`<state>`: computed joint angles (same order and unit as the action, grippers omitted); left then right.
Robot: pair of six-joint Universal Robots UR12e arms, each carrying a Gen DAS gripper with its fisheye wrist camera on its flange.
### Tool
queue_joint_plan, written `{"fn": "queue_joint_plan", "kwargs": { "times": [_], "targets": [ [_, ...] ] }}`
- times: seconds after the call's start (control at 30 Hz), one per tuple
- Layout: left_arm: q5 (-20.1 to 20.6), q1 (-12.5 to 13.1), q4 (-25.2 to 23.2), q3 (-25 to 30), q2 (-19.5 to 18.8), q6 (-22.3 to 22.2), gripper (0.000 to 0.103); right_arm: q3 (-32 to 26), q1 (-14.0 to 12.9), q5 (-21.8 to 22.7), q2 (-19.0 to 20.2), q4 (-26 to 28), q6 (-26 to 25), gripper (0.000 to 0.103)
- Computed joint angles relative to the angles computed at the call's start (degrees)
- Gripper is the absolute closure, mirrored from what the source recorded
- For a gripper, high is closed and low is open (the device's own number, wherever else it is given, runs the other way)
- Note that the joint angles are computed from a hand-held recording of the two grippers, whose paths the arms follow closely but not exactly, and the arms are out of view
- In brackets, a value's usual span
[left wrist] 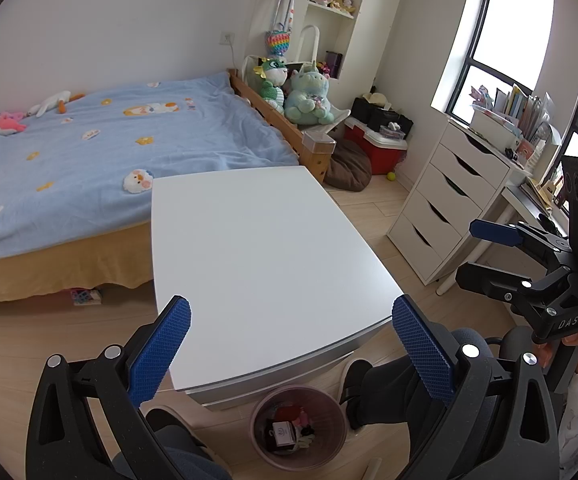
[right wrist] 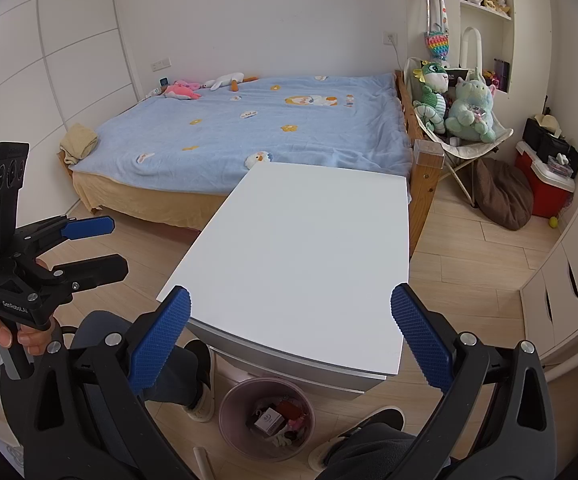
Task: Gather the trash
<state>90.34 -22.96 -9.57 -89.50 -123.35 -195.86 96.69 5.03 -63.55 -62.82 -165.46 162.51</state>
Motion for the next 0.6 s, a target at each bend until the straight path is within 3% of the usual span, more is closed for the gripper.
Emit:
{"fn": "queue_joint_plan", "kwargs": {
  "times": [0.6],
  "targets": [
    [1.4, -0.8, 0.1, 0.7, -0.3, 1.1, 0.006, -0.1, 0.0, 0.0, 0.0, 0.2, 0.0, 0.004]
  ]
}}
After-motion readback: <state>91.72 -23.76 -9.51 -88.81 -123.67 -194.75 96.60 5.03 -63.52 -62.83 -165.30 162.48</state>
